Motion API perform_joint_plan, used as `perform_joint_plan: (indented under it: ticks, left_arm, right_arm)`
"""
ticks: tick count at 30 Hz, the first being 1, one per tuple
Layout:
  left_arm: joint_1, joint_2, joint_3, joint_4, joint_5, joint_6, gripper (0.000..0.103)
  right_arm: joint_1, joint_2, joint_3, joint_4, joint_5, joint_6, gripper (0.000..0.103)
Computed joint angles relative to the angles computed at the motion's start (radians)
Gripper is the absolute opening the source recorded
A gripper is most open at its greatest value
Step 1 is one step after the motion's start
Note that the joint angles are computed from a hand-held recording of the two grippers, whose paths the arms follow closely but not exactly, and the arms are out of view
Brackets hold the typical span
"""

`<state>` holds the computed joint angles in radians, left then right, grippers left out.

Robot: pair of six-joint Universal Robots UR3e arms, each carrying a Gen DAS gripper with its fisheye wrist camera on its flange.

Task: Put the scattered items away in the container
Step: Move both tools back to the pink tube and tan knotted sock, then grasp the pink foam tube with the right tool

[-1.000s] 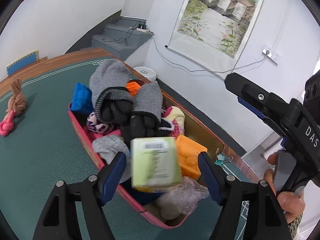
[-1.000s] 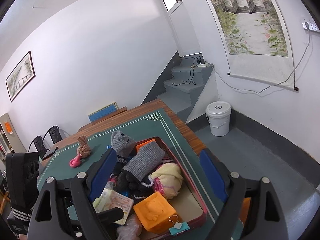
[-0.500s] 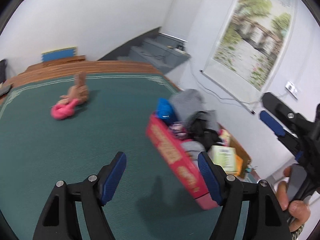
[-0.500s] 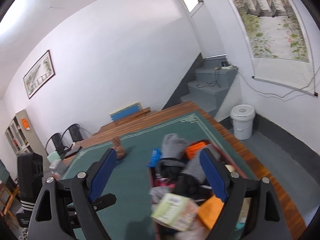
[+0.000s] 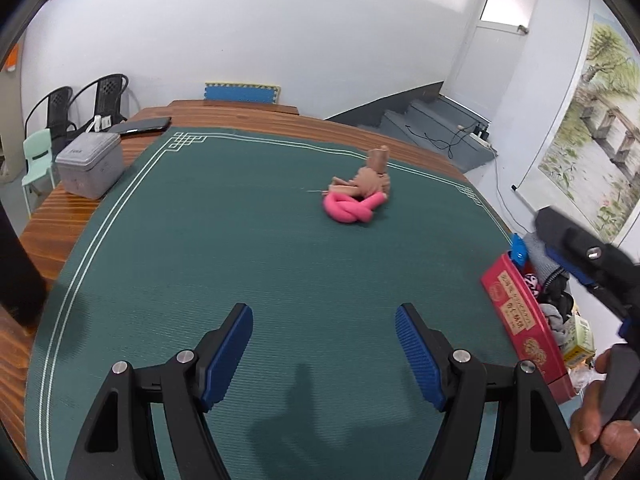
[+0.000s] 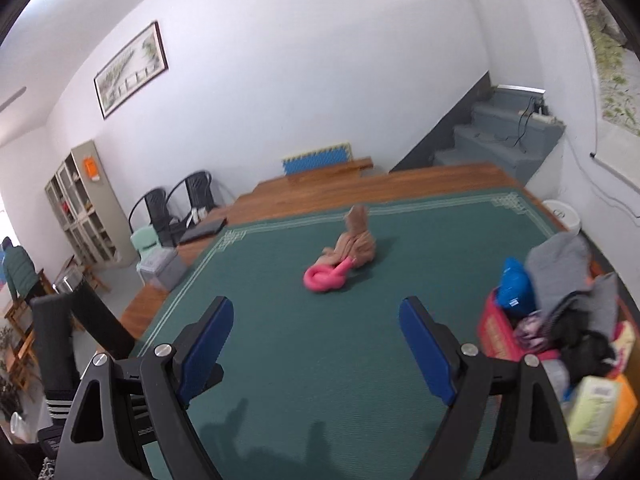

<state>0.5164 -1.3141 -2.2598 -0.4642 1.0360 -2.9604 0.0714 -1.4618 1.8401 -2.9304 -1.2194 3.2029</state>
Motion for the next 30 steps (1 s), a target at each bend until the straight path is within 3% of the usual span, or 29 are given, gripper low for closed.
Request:
perform_joint_plan:
  ticks: [3, 7, 13, 23, 28, 30]
  left_arm:
    - [0.074, -0.006, -0.026, -0.020, -0.045, 0.042, 0.075]
    - [0.083, -0.042, -0.027, 0.022, -0.029, 0.031, 0.075]
    - [0.091, -0.057, -0.015, 0.013, -0.029, 0.011, 0.075]
    - [0.105, -0.061, -0.013, 0.022, -0.021, 0.003, 0.075]
    - [0.083, -0.088, 0.000, 0.024, 0.002, -0.001, 0.075]
    - [0.076, -0.097, 0.001, 0.034, 0.008, -0.003, 0.075]
  right_arm:
    - [0.049, 0.129, -0.095, 0.017, -0.043, 0.021, 0.088]
    - [0.044, 0.293, -0.226, 0.044, -0.060, 0.089, 0.088]
    - [-0.006, 0.519, -0.498, 0.172, -0.006, 0.170, 0.086]
    - [0.026, 0.949, -1.204, 0.498, 0.019, 0.199, 0.067]
    - [0.022, 1.075, -1.419, 0.604, 0.046, 0.203, 0.059]
    - [0.023, 1.113, -1.488, 0.641, 0.057, 0.197, 0.051]
